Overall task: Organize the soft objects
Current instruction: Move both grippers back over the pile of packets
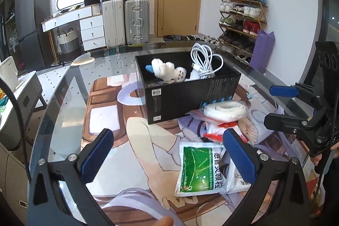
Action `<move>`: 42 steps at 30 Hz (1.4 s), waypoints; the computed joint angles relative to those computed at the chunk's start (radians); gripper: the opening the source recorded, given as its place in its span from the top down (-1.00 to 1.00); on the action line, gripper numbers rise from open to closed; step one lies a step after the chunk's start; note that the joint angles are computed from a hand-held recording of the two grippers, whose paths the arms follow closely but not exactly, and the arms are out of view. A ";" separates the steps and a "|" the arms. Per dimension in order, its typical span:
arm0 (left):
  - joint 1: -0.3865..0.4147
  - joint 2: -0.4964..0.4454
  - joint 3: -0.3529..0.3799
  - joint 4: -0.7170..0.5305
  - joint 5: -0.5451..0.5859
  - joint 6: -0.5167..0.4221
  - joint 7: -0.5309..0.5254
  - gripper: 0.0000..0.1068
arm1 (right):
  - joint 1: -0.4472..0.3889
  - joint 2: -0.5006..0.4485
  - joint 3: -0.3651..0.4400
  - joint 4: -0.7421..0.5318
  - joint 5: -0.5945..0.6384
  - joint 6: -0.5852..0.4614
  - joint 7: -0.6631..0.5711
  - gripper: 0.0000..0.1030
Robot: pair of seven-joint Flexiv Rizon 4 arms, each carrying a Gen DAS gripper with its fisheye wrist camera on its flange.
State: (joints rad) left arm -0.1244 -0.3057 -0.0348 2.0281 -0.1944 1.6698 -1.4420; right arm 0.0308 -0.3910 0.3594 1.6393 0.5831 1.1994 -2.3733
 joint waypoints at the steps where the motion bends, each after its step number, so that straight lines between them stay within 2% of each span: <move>1: 0.000 -0.001 0.002 -0.001 0.001 -0.008 0.001 -0.93 | 0.007 -0.003 -0.006 0.000 -0.009 0.001 0.008 -0.99; 7: 0.003 -0.009 -0.002 -0.012 0.002 -0.068 0.016 -0.93 | 0.020 -0.015 -0.025 -0.001 -0.059 -0.024 0.054 -0.99; 11: -0.046 -0.017 0.057 -0.036 0.042 -0.116 -0.009 -0.93 | 0.021 -0.017 -0.024 0.005 -0.082 -0.042 0.051 -0.99; 23: -0.017 -0.011 0.016 -0.044 0.049 -0.196 0.028 -0.93 | 0.024 -0.020 -0.025 0.017 -0.114 -0.066 0.044 -0.99; 26: -0.039 -0.017 0.043 -0.057 0.072 -0.221 0.009 -0.93 | 0.025 -0.021 -0.029 0.016 -0.122 -0.077 0.041 -0.99; 32: -0.046 -0.018 0.062 -0.077 0.106 -0.271 -0.025 -0.93 | 0.023 -0.018 -0.027 0.020 -0.129 -0.115 0.015 -0.99; 42: -0.028 -0.018 0.048 -0.079 0.108 -0.284 -0.026 -0.93 | 0.039 -0.001 -0.029 0.042 -0.118 -0.170 -0.062 -0.99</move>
State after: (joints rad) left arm -0.1528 -0.3242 0.0130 1.9490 -0.0861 1.3857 -1.4679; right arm 0.0697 -0.3918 0.3302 1.6816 0.4651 1.0292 -2.4349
